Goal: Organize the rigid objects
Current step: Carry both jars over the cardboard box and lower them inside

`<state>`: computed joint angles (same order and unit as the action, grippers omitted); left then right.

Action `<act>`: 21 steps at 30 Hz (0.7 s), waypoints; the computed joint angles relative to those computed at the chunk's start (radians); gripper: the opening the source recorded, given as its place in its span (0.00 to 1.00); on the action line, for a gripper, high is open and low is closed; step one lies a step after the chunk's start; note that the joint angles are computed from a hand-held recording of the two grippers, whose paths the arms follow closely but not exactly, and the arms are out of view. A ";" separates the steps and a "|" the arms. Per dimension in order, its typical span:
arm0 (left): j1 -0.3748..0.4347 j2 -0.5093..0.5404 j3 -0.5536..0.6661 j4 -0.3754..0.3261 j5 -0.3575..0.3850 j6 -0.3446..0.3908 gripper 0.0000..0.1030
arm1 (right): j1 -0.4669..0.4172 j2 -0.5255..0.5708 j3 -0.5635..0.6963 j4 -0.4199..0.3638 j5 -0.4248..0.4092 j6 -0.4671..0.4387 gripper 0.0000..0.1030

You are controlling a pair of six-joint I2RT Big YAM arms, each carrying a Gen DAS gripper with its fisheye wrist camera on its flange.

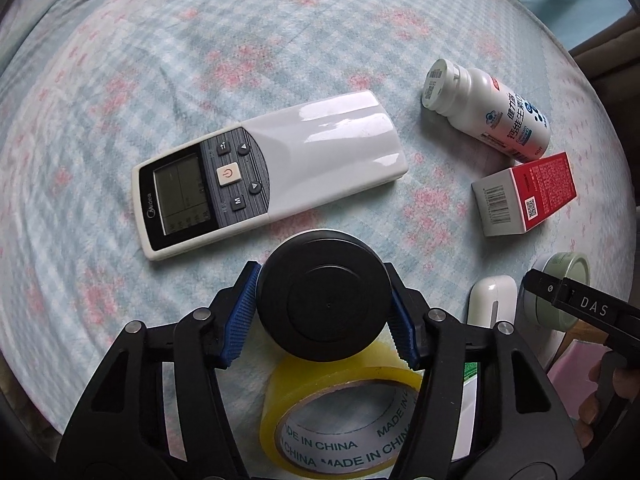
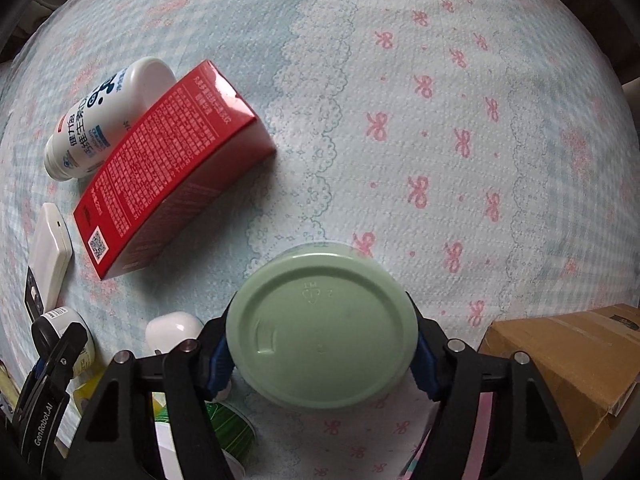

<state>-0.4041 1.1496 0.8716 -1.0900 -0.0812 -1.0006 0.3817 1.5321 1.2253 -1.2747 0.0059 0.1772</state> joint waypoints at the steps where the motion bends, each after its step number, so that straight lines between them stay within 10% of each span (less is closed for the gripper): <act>1: 0.000 -0.012 0.000 -0.005 -0.003 0.003 0.54 | -0.001 -0.008 0.000 0.001 0.001 -0.002 0.65; 21: -0.152 -0.224 0.353 -0.309 -0.146 0.148 0.54 | 0.073 -0.380 0.188 -0.257 -0.035 0.105 0.65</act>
<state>-0.5564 0.9260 1.2250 -1.3993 -0.2274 -0.8530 0.4548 1.1525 1.4135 -1.5316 -0.0291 0.2821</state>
